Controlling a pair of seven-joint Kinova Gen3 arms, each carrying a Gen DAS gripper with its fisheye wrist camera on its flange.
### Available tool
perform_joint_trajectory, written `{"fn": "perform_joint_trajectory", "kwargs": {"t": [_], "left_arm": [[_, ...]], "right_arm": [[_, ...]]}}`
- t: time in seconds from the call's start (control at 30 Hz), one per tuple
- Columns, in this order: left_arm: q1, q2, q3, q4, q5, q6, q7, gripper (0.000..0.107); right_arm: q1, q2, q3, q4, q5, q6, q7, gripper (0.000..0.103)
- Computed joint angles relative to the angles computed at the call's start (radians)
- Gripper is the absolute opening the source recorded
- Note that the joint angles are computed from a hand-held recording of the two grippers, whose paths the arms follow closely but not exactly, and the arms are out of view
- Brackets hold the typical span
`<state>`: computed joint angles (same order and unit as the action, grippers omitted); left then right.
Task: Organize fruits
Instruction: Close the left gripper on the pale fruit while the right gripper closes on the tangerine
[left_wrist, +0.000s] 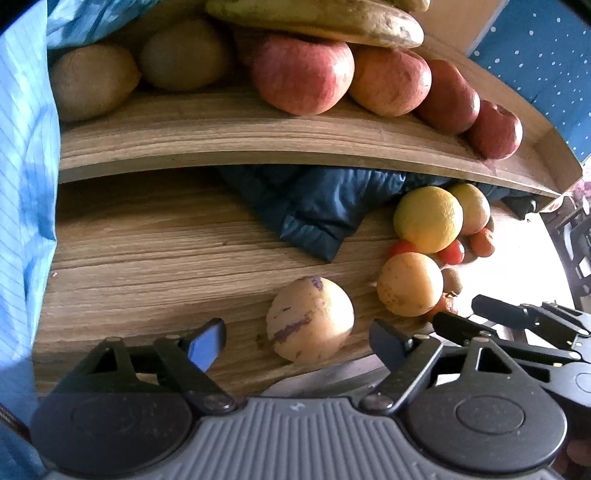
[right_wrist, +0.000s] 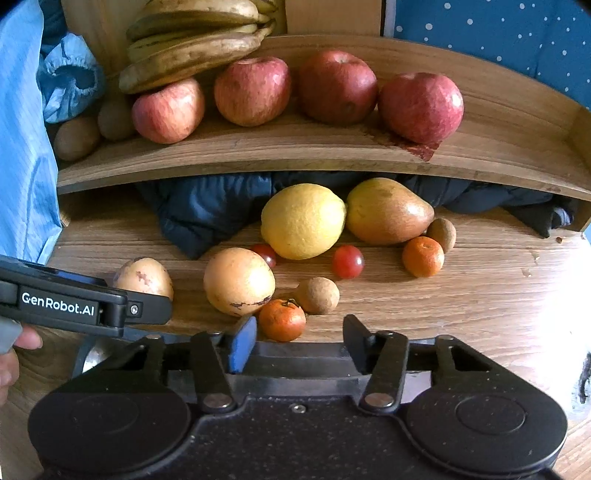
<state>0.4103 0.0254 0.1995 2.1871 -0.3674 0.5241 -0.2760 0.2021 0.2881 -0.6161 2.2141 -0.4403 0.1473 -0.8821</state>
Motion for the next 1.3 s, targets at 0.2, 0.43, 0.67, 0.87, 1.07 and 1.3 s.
{"fn": "perform_joint_trajectory", "kwargs": {"t": [0.2, 0.43, 0.67, 0.87, 1.07, 1.3], "left_arm": [[-0.013, -0.008, -0.003, 0.016, 0.021, -0.042, -0.029, 0.081], [-0.018, -0.006, -0.001, 0.016, 0.020, -0.057, -0.034, 0.071], [-0.011, -0.002, -0.004, 0.015, 0.000, -0.060, -0.025, 0.055], [-0.015, -0.012, -0.003, 0.029, -0.019, -0.075, 0.007, 0.055], [-0.020, -0.037, 0.017, 0.035, -0.090, -0.077, 0.078, 0.054], [-0.016, -0.056, 0.053, 0.032, -0.124, -0.057, 0.131, 0.054]], "right_arm": [[-0.034, 0.013, 0.030, -0.015, 0.005, 0.015, -0.010, 0.044], [-0.078, 0.026, 0.073, -0.035, 0.012, 0.036, -0.014, 0.043], [-0.103, 0.041, 0.081, -0.041, 0.011, 0.034, -0.012, 0.031], [-0.089, 0.036, 0.066, -0.034, 0.018, 0.025, -0.017, 0.031], [-0.008, 0.022, -0.003, -0.022, -0.011, 0.026, 0.023, 0.030], [0.093, 0.005, -0.090, -0.006, -0.091, 0.031, 0.114, 0.030]]}}
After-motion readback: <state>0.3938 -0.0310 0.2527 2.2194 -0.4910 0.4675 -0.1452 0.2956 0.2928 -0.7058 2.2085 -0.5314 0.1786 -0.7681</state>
